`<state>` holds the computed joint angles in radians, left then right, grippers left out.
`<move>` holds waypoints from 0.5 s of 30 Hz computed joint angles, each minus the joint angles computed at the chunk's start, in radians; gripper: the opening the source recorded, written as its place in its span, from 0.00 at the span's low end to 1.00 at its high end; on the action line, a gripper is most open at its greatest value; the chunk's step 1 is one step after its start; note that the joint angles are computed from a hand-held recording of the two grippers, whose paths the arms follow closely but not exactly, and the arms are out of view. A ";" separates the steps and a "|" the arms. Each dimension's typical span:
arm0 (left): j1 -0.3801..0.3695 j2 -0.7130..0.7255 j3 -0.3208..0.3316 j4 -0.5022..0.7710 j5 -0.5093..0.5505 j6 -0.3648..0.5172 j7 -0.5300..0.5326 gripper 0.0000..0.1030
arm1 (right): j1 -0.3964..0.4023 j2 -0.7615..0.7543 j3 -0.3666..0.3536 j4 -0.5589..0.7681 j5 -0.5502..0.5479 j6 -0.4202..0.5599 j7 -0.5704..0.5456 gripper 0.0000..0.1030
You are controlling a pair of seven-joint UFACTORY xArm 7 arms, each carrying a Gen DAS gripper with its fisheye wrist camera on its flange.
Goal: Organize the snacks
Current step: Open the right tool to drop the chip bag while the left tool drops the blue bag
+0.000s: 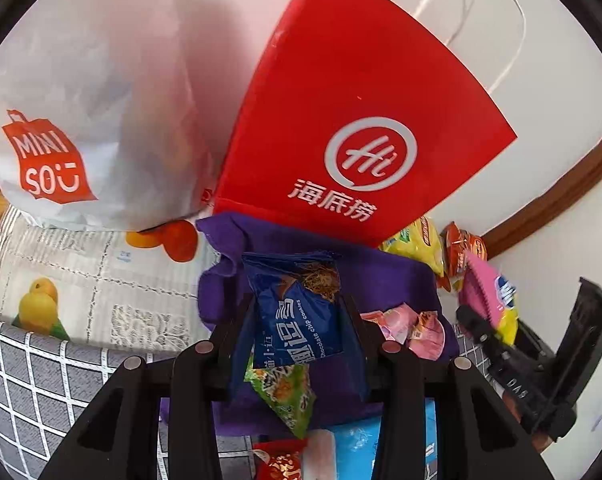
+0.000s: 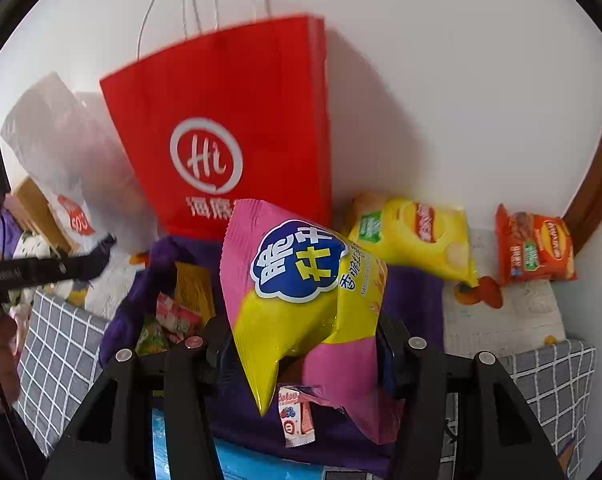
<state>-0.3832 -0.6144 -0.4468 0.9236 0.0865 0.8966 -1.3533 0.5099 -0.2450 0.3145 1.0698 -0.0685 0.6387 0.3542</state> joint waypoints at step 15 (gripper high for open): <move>-0.038 0.053 0.029 -0.031 -0.053 -0.067 0.024 0.37 | 0.050 0.146 0.001 0.083 -0.020 0.166 -0.031 0.53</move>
